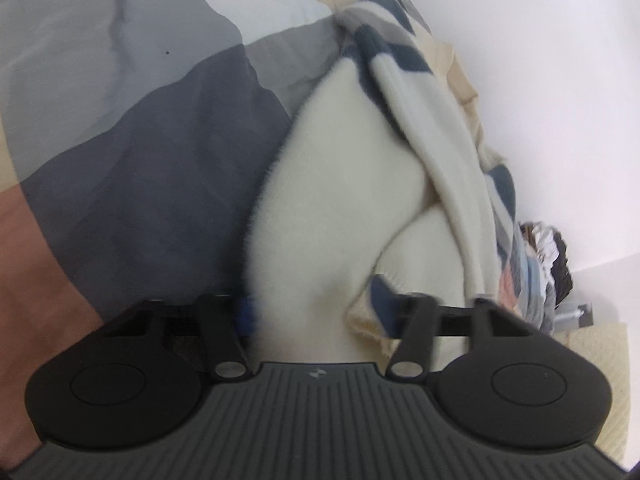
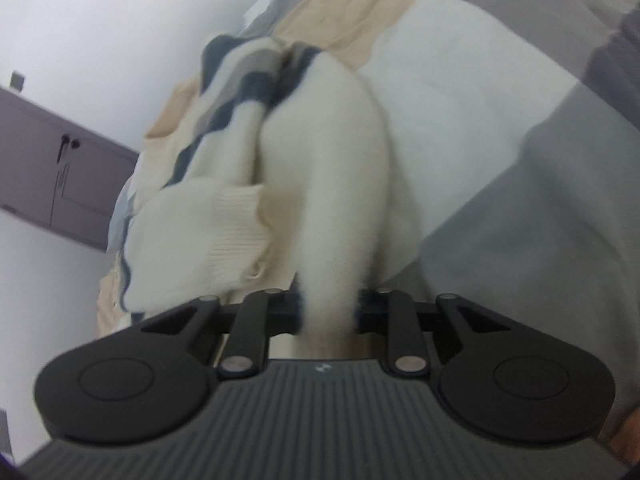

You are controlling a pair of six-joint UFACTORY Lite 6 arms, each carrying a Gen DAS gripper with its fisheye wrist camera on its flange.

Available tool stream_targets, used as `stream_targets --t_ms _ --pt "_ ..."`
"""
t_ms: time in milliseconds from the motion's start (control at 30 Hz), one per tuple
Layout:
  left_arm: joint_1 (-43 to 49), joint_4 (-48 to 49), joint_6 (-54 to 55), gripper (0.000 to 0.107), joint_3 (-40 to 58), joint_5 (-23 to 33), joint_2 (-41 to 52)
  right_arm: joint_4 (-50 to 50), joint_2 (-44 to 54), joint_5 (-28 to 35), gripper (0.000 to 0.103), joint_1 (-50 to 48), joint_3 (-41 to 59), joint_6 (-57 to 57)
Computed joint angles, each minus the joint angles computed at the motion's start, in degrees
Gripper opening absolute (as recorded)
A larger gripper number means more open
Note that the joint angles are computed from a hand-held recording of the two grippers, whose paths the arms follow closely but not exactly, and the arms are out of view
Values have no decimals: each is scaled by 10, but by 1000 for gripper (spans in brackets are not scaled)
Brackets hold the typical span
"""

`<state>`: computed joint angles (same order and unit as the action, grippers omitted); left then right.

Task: Fold large clothes

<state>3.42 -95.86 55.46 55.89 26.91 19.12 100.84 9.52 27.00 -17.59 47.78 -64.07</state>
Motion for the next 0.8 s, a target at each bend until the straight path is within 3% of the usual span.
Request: stream_targets --t_ms 33,67,167,367,500,733,800 --pt "0 8 -7 19 6 4 6 15 -8 5 21 -3 -5 -15" --pt "5 11 -6 16 13 23 14 32 -20 15 21 -8 -15 -36" --pt "21 -21 36 13 -7 50 -17 59 -59 50 19 -30 -39 -74" --pt "95 21 -47 8 -27 159 -133 55 -117 281 18 -149 -66 -83" --pt "146 83 -127 8 -2 204 -199 43 -149 378 17 -198 -54 -57" --pt "209 147 -178 7 3 268 -299 17 -218 519 3 -303 -10 2" --pt "209 172 -182 7 -10 267 -313 -12 -234 520 3 -324 13 24"
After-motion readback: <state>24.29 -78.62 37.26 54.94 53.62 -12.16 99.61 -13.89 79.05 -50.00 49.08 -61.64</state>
